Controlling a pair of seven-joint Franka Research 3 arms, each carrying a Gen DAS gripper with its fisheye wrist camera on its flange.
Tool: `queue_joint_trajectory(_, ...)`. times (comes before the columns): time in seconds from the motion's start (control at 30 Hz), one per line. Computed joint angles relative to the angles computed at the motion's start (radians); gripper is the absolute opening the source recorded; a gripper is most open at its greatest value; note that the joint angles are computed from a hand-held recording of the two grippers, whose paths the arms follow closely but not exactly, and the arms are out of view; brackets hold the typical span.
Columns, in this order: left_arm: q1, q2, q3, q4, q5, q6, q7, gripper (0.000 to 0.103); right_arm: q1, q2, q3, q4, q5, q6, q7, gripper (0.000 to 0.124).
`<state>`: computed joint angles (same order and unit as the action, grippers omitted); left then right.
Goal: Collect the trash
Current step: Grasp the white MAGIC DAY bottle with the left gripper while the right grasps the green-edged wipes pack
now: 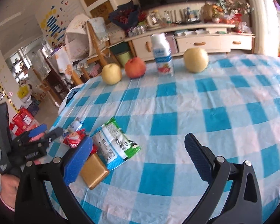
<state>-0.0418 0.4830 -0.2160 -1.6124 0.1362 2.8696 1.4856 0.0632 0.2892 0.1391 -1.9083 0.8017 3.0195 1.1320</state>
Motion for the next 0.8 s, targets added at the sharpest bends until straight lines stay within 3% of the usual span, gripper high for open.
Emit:
queue_joint_trajectory(0.13,0.038,0.045,-0.020,0.078,-0.086,-0.093,-0.035,0.096,-0.008,0.055,0.022,0.067,0.006,-0.069,-0.048,0.099)
queue_joint_trajectory(0.23,0.010,0.084,0.027,0.147,-0.071,-0.153,-0.105,0.096,0.023,0.092,0.000,0.111,-0.061,-0.109,-0.031,0.099)
queue_joint_trajectory(0.33,0.013,0.135,0.018,0.224,-0.080,-0.211,-0.118,0.095,0.060,0.118,-0.031,0.140,-0.151,-0.110,-0.006,0.099)
queue_joint_trajectory(0.43,-0.037,0.169,0.068,0.282,0.006,-0.238,-0.129,0.095,0.072,0.161,-0.046,0.191,-0.227,-0.146,0.014,0.099)
queue_joint_trajectory(0.6,-0.048,0.219,0.077,0.358,0.057,-0.300,-0.099,0.095,0.058,0.222,-0.036,0.271,-0.279,-0.221,0.007,0.078)
queue_joint_trajectory(0.77,-0.052,0.274,0.074,0.440,0.061,-0.364,-0.063,0.094,0.063,0.272,-0.044,0.340,-0.317,-0.257,0.012,0.078)
queue_joint_trajectory(0.8,-0.054,0.283,0.075,0.453,0.064,-0.375,-0.056,0.089,0.066,0.277,-0.048,0.347,-0.328,-0.260,0.016,0.078)
